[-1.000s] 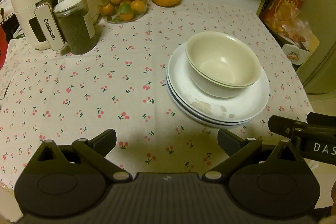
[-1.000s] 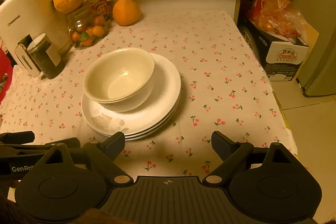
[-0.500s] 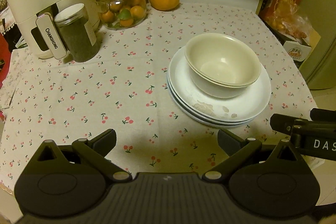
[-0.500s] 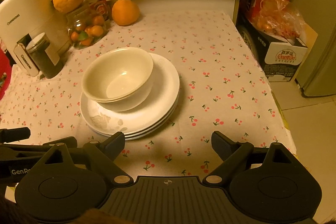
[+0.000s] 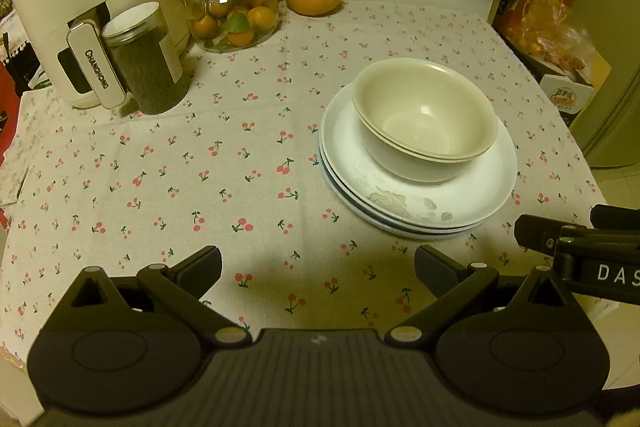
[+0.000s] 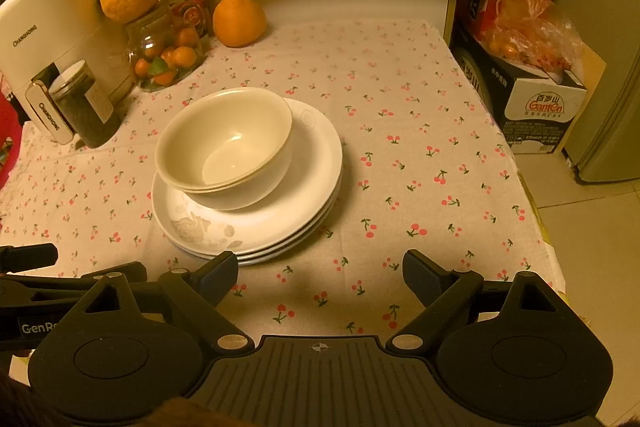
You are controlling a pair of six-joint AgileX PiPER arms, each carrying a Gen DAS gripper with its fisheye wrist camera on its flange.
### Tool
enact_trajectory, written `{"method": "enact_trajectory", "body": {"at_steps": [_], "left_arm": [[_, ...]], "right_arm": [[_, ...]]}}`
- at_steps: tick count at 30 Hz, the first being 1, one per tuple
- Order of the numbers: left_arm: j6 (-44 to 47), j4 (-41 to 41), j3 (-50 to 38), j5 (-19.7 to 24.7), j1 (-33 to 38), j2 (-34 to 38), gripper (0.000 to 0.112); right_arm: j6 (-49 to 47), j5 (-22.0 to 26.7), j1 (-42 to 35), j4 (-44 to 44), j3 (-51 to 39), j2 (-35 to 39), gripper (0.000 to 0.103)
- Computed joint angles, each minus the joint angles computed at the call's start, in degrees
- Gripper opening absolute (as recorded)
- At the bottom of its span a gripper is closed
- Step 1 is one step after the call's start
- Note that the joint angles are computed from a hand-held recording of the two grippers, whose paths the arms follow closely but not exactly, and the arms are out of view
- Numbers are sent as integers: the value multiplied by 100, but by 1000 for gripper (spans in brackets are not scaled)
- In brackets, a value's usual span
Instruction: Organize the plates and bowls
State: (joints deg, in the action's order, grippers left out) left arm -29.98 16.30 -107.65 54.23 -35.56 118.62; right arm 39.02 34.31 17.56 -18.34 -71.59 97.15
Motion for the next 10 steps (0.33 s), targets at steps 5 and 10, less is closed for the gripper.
{"method": "enact_trajectory", "body": {"at_steps": [5,10], "left_arm": [[38,-57,-7,16,7,9,103],[183,-257,-112,107,57,64,103]], "right_arm": [[33,-6,-3,-30,13,13,91],[67,-18,-19,-36,33,21,91]]}}
